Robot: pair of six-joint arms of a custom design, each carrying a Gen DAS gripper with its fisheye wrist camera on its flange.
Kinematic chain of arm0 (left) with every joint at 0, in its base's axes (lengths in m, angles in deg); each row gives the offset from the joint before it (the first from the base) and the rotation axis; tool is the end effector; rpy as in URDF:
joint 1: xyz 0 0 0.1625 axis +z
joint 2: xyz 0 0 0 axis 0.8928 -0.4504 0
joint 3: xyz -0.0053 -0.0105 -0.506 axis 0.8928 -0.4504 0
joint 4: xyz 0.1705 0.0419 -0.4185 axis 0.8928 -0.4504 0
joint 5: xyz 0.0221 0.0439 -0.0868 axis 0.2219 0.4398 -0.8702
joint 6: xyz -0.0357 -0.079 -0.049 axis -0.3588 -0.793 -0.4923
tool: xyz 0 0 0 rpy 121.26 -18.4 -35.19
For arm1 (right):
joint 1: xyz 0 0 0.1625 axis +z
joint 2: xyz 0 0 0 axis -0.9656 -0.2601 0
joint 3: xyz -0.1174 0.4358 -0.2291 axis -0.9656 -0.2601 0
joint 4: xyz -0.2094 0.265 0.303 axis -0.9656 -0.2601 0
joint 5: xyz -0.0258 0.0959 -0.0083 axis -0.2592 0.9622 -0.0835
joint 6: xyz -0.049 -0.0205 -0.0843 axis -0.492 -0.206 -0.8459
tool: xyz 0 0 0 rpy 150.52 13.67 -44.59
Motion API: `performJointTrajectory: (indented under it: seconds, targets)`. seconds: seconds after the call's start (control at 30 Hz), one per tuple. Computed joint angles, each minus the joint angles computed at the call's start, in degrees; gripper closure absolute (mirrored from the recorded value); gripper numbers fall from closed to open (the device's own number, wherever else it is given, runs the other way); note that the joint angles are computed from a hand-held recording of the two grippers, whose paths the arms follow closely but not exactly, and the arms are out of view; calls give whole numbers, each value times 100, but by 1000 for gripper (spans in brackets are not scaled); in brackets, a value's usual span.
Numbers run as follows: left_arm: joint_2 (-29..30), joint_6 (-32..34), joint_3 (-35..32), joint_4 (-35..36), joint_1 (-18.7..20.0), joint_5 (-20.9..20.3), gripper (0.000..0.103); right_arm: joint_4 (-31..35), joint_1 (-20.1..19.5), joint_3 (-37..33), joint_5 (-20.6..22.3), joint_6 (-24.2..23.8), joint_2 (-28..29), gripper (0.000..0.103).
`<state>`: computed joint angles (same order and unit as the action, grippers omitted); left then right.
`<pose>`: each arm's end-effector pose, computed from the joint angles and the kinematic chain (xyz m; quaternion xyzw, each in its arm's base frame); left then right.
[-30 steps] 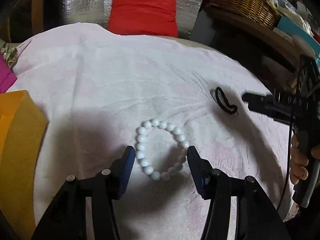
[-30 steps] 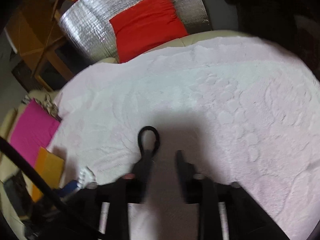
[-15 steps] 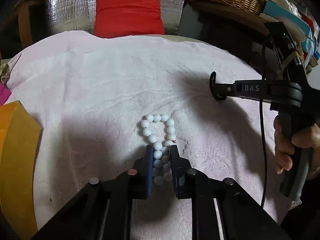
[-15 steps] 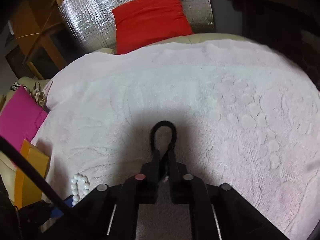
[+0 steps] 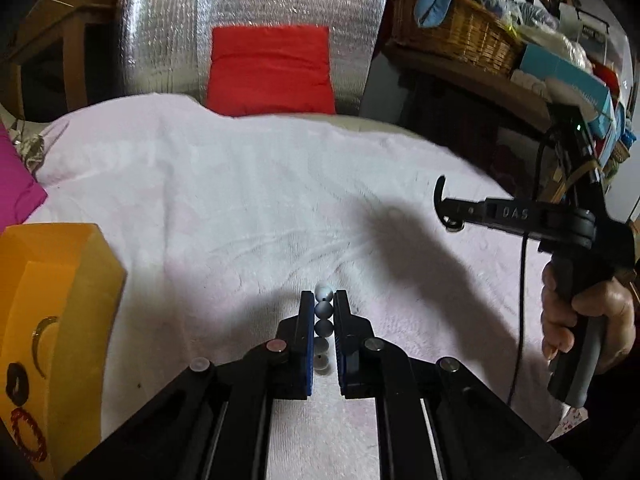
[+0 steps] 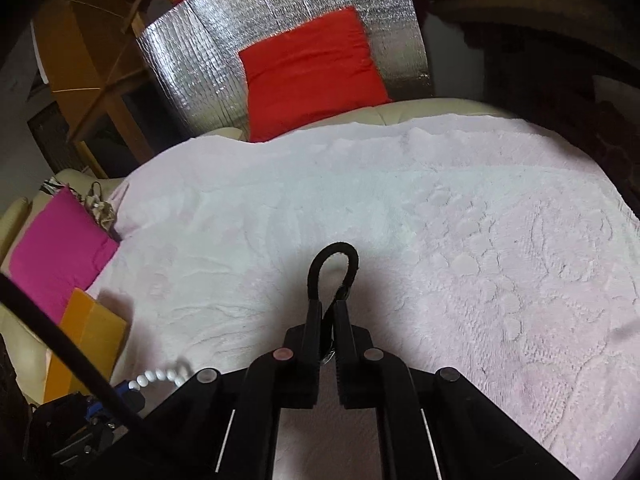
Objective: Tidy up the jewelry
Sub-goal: 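Carry the white bracelet with the left gripper while the right carries the hair tie over the box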
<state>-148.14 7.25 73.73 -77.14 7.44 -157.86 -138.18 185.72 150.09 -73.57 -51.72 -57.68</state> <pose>-0.0948 -0.7760 0.3496 0.3307 0.8882 -0.2595 0.1856 0.3639 -0.7696 0.1078 0.0127 -0.8842 0.3887 0.2586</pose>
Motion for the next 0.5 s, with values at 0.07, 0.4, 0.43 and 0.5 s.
performJointTrajectory:
  seconds: [0.07, 0.4, 0.43, 0.5]
  targets:
    - [-70, -7, 80, -146, -40, 44, 94, -71, 33, 13, 58, -54, -6, 97]
    - [-317, 71, 397, -959, -191, 427, 94, -213, 182, -110, 256, -283, 136, 97]
    - [-339, 77, 422, -1029, -194, 461, 94, -222, 196, -131, 269, -312, 159, 97]
    - [-401, 80, 448, -1125, -187, 494, 94, -238, 229, -176, 306, -362, 206, 97]
